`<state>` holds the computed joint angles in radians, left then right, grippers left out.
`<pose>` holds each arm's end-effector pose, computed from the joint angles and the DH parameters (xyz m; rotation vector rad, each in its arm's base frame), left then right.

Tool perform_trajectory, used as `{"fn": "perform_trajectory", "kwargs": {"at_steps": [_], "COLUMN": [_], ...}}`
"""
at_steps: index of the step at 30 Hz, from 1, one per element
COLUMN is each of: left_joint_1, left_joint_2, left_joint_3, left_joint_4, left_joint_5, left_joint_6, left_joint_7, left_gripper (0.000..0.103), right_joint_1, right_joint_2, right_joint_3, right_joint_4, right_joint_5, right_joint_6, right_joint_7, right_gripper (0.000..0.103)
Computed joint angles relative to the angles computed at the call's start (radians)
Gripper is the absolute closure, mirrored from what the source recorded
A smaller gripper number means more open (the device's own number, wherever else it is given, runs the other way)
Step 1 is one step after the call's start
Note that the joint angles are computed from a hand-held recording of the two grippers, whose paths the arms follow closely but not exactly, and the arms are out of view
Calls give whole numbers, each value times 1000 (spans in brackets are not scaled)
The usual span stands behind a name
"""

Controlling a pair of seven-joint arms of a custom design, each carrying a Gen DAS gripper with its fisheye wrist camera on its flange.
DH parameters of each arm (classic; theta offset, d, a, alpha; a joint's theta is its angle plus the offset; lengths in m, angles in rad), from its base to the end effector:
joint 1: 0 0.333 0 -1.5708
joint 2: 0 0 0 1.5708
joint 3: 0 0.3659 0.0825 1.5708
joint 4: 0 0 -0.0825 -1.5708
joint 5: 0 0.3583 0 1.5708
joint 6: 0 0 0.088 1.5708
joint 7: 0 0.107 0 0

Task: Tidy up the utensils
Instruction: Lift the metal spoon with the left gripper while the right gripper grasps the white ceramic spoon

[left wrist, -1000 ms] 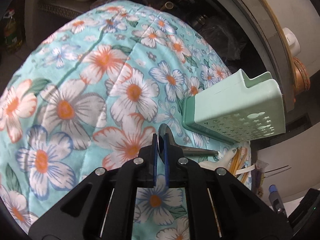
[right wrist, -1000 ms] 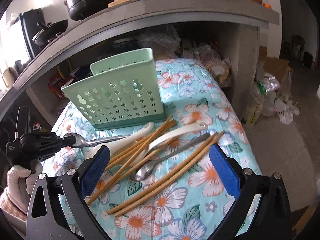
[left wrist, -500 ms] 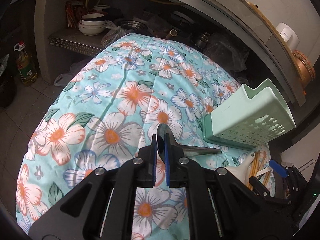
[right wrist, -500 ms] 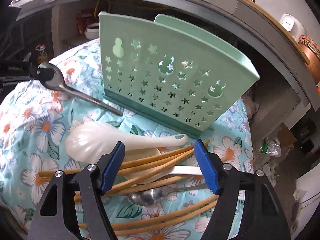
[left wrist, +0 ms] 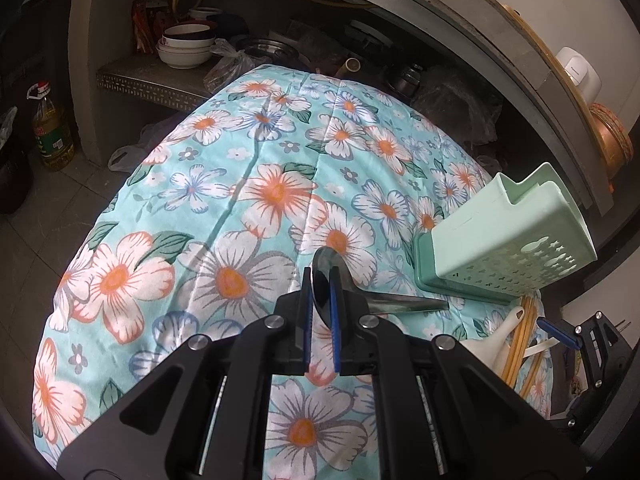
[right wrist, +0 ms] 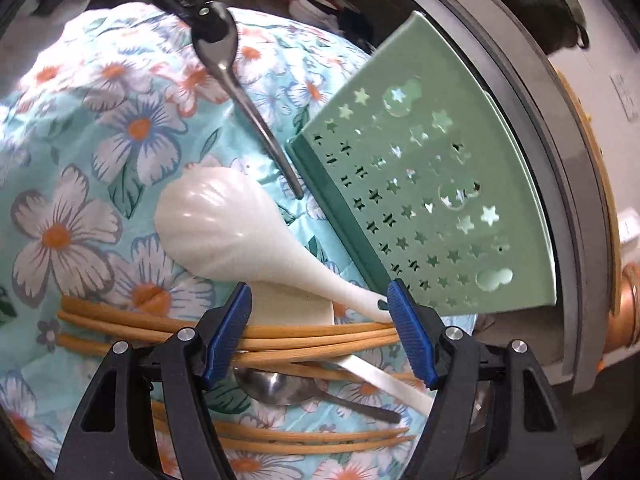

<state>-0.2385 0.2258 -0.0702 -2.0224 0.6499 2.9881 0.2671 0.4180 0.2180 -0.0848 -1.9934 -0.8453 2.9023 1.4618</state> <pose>0.5800 -0.2262 0.4809 -2.2202 1.4773 -1.0022 0.5698 0.2490 0.4814 -2.6937 0.4912 -1.1097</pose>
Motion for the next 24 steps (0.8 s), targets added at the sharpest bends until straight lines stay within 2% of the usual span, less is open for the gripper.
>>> {"fn": "perform_trajectory", "kwargs": {"at_steps": [3,6,8,11,16,18,20,22,24], "left_joint_1": [4,1,0,-1,1,4,5,3,2], "left_joint_2": [0,-3,-2,-3,-6,-5,-4,-4,-3], "left_joint_3": [-5,0,1,3,2,0,-1,1,2], "left_joint_4": [-2,-3,-5,-9,-11,-8,-8,-6,-5], "left_joint_5": [-12,-8,-5,-2,3,2,2,6,9], "left_joint_6": [-3,-8,-7,-5,-8,-11,-10,-13,-15], "left_joint_7": [10,4,-3,-13,-17,-13,-13,-15,-19], "left_gripper": [96,96,96,96,96,96,96,96,95], "right_joint_1": [6,-18,-18,15,40,67,121,142,181], "right_joint_2": [0,3,10,27,38,41,48,56,74], "right_joint_3": [-4,37,41,6,-16,-42,-101,-127,-166], "right_joint_4": [-3,2,4,8,16,16,20,33,52], "right_joint_5": [-84,-10,14,-38,3,-7,-75,-102,-141], "right_joint_6": [11,-21,-18,32,107,139,182,203,215], "right_joint_7": [-72,-216,-270,-222,-165,-138,-64,-37,17], "right_gripper": [34,34,34,34,36,43,47,51,63]}}
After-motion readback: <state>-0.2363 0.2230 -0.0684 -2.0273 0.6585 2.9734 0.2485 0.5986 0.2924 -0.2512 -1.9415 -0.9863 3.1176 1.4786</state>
